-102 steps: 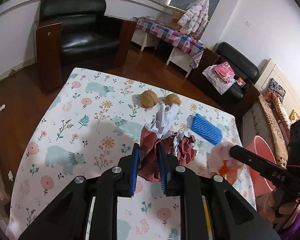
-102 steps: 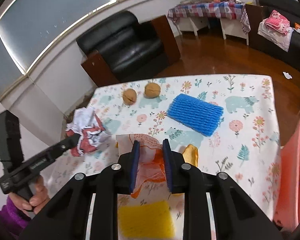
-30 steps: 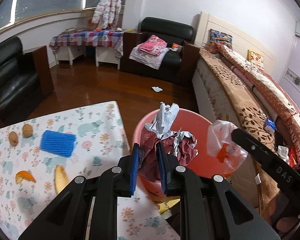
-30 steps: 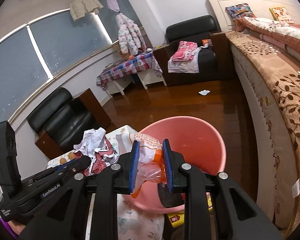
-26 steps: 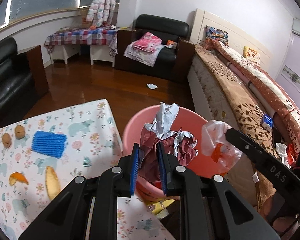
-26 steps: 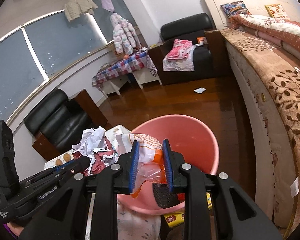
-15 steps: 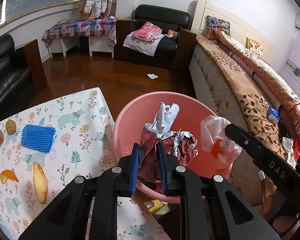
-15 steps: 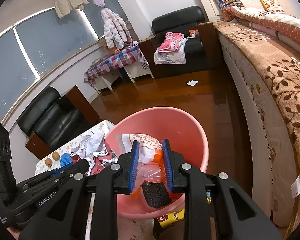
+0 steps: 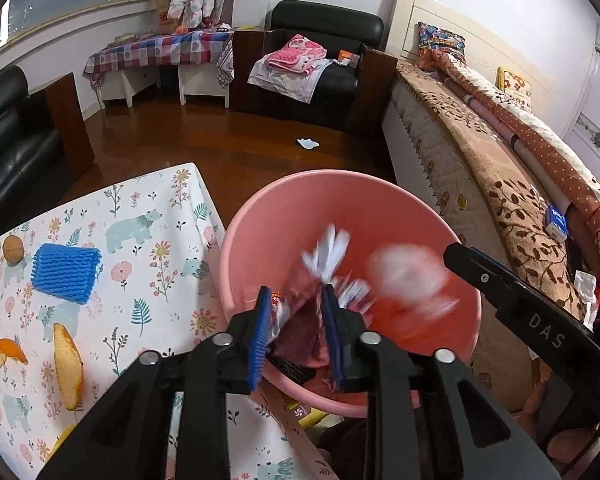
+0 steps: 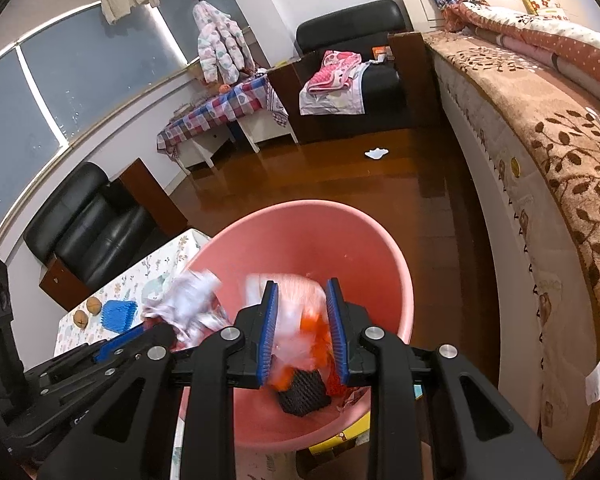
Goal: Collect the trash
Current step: 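Open both grippers to drop the cloth and bag into the bucket, then move both open grippers back toward the fruit peels on the table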
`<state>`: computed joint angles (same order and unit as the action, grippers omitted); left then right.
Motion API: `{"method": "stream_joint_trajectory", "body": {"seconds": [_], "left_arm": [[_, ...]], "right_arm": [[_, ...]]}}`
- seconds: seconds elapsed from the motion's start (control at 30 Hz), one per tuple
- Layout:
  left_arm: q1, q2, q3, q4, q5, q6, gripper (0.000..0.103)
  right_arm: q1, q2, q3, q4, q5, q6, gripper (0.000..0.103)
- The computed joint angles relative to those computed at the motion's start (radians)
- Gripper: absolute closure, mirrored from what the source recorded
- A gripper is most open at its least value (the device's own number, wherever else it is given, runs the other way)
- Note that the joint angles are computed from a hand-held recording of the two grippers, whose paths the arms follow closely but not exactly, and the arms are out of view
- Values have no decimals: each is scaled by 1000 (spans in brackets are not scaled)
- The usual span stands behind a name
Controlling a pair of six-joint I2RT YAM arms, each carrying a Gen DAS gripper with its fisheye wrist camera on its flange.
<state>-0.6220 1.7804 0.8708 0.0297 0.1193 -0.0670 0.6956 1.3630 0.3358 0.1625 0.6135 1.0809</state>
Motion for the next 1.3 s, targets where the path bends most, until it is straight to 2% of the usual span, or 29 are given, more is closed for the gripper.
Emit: {"method": "stream_joint_trajectory", "body": {"seconds": [0.17,0.4,0.77,1.07,1.2,1.3], "left_arm": [[-2,-12,-5,2,3,-3,67],[13,-59,-43,7,20,-1,66],[102,-230,-157,9,87,33,61],[257,-411,-267,-30,169,93,61],[388,-487,-321,-60,236,163,61],[488,-515,-345,-79,280,219,61]], "right_arm": [[11,-7,7,-33,14,13,77],[58,-30,7,-72,51,44,77],[196,-20,81,-167,144,100,77],[313,86,205,-199,190,138,77],[347,161,286,-211,175,127,77],[362,208,326,-169,157,69,77]]}}
